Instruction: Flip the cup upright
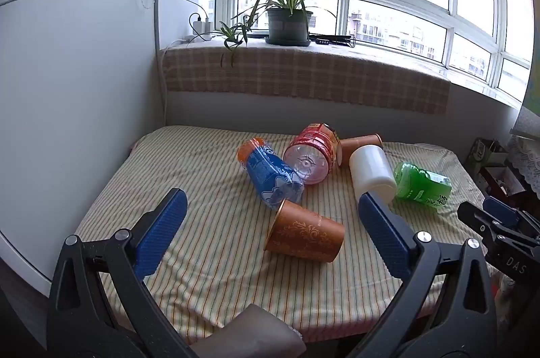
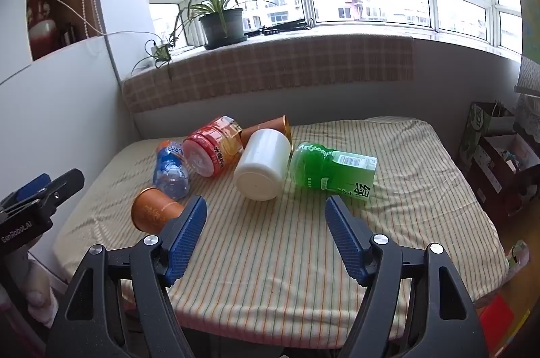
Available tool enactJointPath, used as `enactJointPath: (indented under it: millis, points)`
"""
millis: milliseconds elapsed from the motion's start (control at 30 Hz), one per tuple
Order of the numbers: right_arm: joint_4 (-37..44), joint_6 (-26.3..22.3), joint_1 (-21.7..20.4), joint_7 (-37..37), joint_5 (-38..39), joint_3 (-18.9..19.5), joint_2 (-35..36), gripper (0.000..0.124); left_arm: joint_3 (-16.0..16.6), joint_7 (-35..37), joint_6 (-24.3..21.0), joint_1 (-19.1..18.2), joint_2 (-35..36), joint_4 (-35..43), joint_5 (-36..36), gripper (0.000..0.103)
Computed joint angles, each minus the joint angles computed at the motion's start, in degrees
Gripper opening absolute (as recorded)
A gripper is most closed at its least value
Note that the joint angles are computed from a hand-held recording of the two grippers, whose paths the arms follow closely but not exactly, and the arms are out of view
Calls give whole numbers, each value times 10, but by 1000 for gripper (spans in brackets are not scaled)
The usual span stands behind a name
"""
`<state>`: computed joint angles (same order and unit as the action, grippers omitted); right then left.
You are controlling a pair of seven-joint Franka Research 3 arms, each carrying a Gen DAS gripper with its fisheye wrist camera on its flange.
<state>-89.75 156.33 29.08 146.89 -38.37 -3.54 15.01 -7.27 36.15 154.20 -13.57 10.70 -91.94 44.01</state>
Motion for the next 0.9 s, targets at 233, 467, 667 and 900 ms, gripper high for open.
enactJointPath:
  millis: [233,467,667,900]
  points:
    - [1,2,1,4,-5,-2,2,72,0,-2,0,0,1,0,1,103]
    - [7,-3,5,8,-16,-4,2,72,-1,2,-4,-1,0,3,-2,103]
    - [10,-8,4,10,-20,-3,5,72,0,-6,-5,-4,4,5,2,103]
    - [19,-33,9,18,-42,-3,5,72,1,-5,1,-2,3,1,0,103]
